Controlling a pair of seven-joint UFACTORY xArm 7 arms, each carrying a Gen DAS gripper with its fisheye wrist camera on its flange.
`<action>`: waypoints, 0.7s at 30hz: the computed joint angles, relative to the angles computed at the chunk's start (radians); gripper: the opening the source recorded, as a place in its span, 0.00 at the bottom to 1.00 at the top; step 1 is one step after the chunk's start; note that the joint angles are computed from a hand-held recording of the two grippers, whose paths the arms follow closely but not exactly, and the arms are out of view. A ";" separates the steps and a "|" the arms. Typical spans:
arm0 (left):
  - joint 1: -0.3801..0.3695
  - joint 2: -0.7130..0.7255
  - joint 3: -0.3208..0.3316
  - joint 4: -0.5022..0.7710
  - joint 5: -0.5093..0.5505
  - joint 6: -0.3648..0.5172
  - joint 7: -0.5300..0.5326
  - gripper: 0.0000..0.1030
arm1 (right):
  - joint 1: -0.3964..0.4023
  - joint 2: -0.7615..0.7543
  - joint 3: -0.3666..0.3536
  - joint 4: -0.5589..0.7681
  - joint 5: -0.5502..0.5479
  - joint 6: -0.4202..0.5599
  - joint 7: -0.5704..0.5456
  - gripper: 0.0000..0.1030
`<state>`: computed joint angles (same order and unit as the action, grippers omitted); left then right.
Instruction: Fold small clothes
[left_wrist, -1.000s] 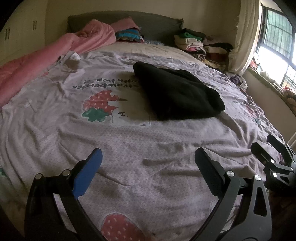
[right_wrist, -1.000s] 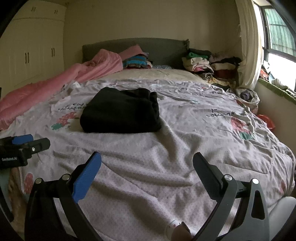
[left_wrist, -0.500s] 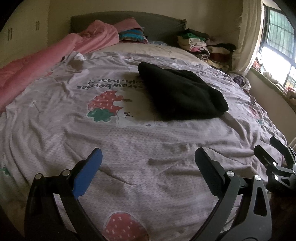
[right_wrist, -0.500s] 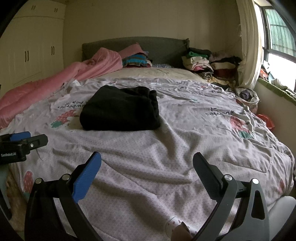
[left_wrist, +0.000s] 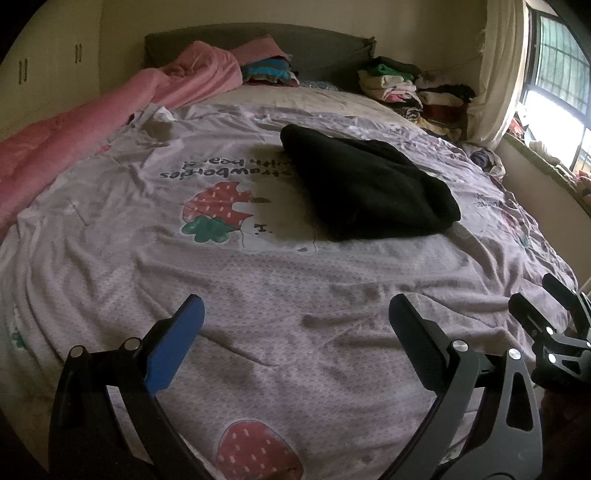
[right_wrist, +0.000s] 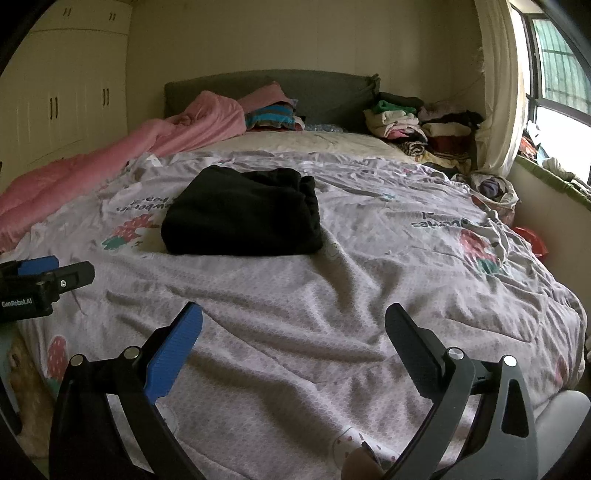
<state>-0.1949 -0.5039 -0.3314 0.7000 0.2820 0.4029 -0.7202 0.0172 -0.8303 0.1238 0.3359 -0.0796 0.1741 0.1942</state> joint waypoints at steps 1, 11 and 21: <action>-0.001 0.001 0.001 0.001 -0.001 0.000 0.001 0.91 | 0.002 0.001 -0.002 0.001 0.000 0.001 -0.002 0.96; 0.000 -0.003 0.000 0.002 0.004 0.010 -0.001 0.91 | 0.003 -0.013 -0.003 -0.009 -0.003 0.002 -0.003 0.96; -0.002 -0.009 0.005 -0.002 0.006 0.014 0.001 0.91 | -0.001 -0.011 0.002 -0.007 -0.006 0.002 -0.001 0.96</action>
